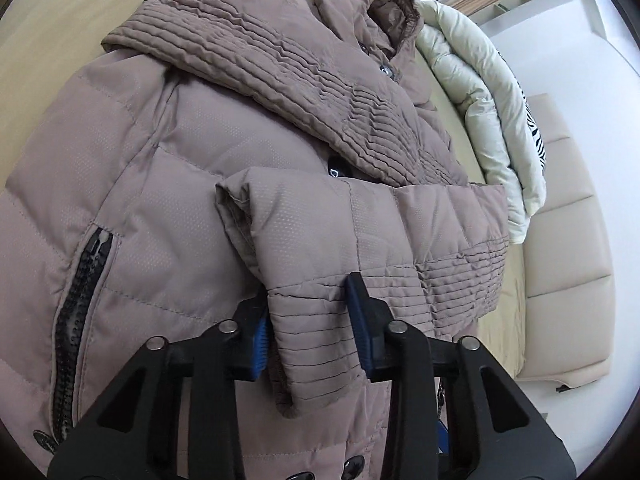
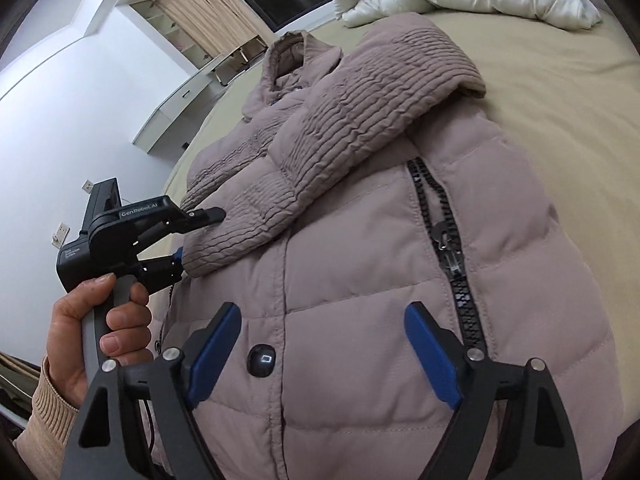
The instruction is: Fold large clothes
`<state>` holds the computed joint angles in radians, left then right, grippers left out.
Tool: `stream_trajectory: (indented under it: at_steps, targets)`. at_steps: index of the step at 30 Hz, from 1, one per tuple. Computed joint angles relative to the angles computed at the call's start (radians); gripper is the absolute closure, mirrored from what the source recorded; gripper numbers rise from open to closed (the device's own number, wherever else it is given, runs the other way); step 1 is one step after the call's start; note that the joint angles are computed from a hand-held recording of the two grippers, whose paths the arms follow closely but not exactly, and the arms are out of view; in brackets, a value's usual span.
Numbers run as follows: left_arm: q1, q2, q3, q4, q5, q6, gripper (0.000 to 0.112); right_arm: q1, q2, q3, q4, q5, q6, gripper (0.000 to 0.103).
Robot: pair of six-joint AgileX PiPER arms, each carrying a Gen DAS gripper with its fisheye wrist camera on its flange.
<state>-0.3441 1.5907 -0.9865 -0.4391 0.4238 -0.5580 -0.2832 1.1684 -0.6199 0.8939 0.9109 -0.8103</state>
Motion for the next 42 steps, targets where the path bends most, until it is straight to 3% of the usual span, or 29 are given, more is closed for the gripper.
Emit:
stream_trajectory:
  at_steps: [3,6,13,17,23,27,32,34,36,38,40,42]
  targets:
    - [0.007,-0.016,-0.032,0.048,0.033,-0.016,0.094,-0.015,0.000,0.000,0.012,0.013,-0.014,0.018]
    - [0.037,-0.067,-0.065,0.099,0.085,-0.010,0.096,-0.049,0.033,-0.015,0.045,0.040,-0.031,0.018]
    - [0.195,-0.094,-0.349,0.268,0.295,0.051,0.097,-0.084,0.198,-0.163,0.197,0.072,0.014,0.016]
    - [0.308,0.023,-0.601,0.314,0.430,0.149,0.097,-0.026,0.284,-0.273,0.255,0.017,0.066,0.016]
    - [0.393,0.281,-0.827,0.346,0.536,0.205,0.097,0.071,0.391,-0.444,0.239,-0.108,0.158,0.016]
    - [0.390,0.391,-0.850,0.380,0.532,0.197,0.096,0.144,0.492,-0.614,0.135,-0.149,0.242,0.017]
    - [0.434,0.346,-0.652,0.336,0.385,0.220,0.083,0.238,0.675,-0.839,-0.057,-0.245,0.429,0.018]
    - [0.454,0.318,-0.611,0.305,0.367,0.231,0.069,0.275,0.786,-0.969,-0.254,-0.209,0.570,0.016]
    - [0.473,0.262,-0.553,0.345,0.347,0.181,0.066,0.307,0.905,-1.100,-0.420,-0.118,0.642,0.016]
    - [0.466,0.198,-0.520,0.478,0.347,0.059,0.066,0.352,0.896,-1.117,-0.546,-0.119,0.656,0.014]
    - [0.452,0.143,-0.499,0.561,0.330,0.014,0.066,0.348,0.857,-1.110,-0.522,-0.110,0.635,0.015]
    - [0.424,0.154,-0.575,0.605,0.351,-0.005,0.065,0.319,0.801,-1.072,-0.401,-0.169,0.564,0.015]
